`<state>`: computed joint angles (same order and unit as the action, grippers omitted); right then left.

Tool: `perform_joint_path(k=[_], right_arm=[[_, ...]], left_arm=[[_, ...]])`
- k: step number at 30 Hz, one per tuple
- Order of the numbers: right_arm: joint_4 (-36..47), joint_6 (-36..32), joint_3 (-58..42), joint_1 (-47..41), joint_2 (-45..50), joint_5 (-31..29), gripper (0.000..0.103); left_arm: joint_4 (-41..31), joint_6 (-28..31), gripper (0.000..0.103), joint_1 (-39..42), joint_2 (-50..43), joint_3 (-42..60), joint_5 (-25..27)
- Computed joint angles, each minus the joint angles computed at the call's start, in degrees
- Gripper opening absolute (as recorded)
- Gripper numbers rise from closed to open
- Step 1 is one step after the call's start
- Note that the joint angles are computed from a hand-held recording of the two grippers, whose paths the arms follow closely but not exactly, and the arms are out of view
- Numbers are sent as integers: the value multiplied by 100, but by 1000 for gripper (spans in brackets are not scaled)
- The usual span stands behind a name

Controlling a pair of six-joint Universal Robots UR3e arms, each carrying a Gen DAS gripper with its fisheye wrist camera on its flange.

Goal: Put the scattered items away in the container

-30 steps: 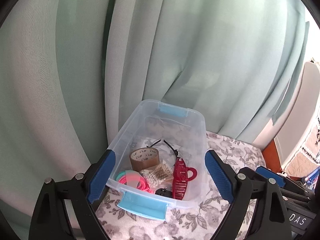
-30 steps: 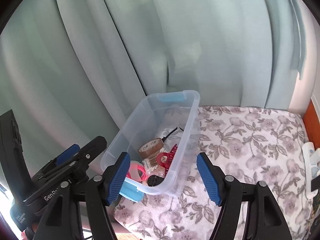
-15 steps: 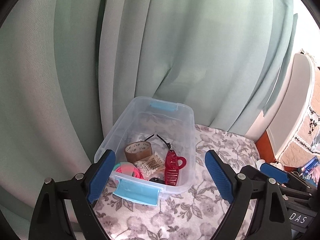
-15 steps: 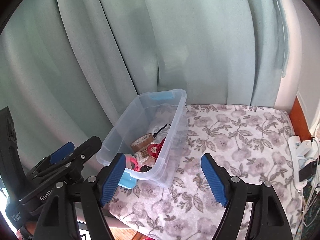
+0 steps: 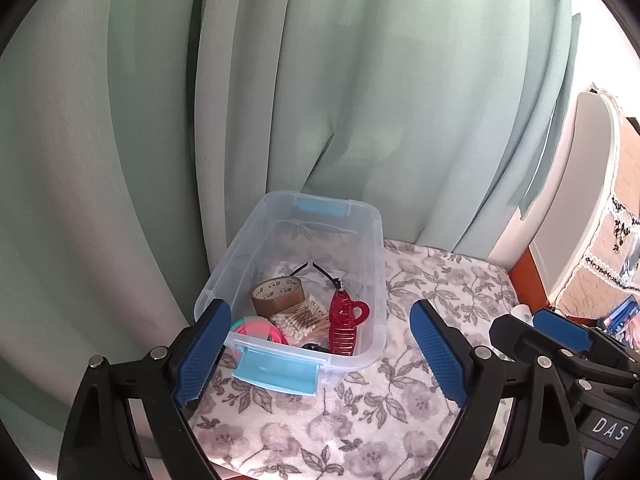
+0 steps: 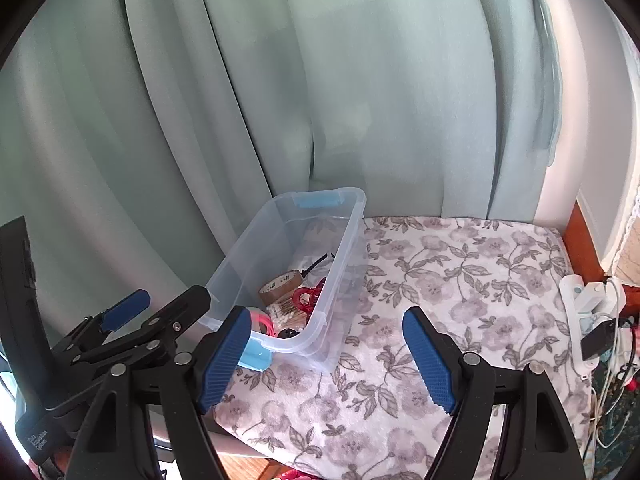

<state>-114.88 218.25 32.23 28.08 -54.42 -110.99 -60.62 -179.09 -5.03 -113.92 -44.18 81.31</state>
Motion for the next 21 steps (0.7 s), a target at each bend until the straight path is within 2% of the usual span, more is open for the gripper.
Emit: perform_joint_path(k=[7,13,21], right_arm=[[223,-24,-346,103,114,-132,81],[339,1,-550,150,207,-181,82],[343,3,-544,150,191,-168,82]], left_arm=[[-38,-40,91,93,136,-101,-141],[64,-49,91,78,220,-216,-66],[76,-126,91,124,267,-304,-162]])
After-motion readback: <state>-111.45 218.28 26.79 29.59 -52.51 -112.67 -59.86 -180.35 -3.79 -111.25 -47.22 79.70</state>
